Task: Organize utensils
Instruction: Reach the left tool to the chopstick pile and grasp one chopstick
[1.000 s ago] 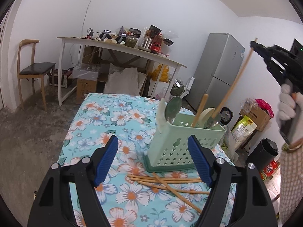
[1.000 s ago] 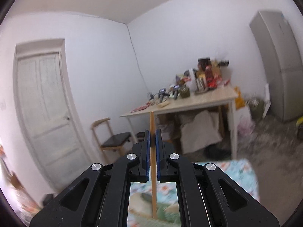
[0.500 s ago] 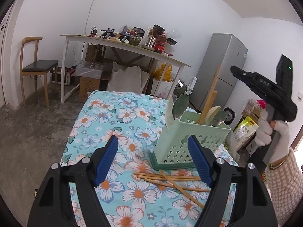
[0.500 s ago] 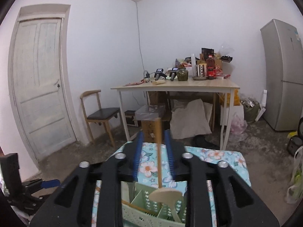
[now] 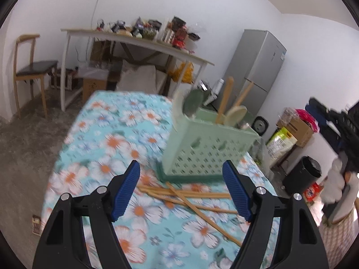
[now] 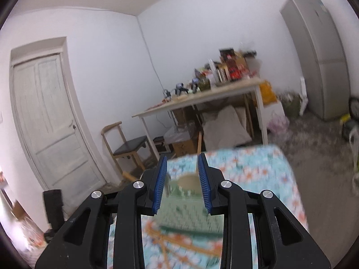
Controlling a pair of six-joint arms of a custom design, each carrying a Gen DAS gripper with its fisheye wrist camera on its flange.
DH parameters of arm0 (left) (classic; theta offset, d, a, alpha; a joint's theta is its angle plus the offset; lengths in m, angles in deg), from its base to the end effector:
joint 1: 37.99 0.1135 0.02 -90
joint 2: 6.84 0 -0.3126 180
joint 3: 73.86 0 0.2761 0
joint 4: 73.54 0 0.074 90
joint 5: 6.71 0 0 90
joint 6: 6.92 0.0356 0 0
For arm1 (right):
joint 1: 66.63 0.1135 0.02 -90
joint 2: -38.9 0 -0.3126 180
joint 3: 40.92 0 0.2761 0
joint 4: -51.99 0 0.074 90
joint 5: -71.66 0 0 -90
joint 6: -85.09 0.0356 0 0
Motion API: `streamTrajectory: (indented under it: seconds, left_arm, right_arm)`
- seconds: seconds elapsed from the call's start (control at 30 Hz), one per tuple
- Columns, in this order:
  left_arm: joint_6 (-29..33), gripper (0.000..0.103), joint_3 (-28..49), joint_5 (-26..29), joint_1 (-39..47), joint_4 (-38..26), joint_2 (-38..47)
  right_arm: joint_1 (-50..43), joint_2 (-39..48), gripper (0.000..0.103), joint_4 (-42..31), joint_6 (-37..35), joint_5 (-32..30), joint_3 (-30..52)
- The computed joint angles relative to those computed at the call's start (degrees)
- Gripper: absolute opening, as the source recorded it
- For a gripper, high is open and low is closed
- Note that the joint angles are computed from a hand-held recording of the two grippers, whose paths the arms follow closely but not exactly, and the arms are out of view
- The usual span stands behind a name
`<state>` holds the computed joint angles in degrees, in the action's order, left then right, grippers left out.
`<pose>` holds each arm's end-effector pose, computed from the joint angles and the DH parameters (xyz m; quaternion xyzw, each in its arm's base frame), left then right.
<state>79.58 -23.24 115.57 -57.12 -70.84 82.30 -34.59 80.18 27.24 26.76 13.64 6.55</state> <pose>0.2921 -0.1214 0.1932 0.2417 0.8300 -0.3285 0.3804 0.1442 0.0680 0.3163 0.1583 0.7810 0.1062 0.5947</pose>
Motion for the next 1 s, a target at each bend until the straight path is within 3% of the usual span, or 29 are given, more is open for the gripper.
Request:
streamTrajectory:
  seconds: [0.17, 0.3, 0.53, 1.0]
  left_arm:
    - [-1.8, 0.073, 1.6, 1.6, -3.4, -3.8, 4.5]
    - [-3.4, 0.063, 6.1, 3.2, -6.4, -10.5, 11.2]
    - [-8.5, 0.040, 11.8, 3.4, -9.1, -16.7, 21.2]
    - [-12.3, 0.001, 11.1, 2.0, -9.7, -14.5, 21.1]
  right_arm:
    - [6.3, -2.4, 0.030, -4.7, 12.7, 3.8, -4.8]
    - [9.8, -3.6, 0.030, -5.9, 20.5, 4.8, -8.3]
    - [14.8, -7.8, 0.030, -9.5, 25.3, 8.5, -10.2]
    - [15.8, -14.6, 0.030, -13.6, 29.4, 9.3, -13.0]
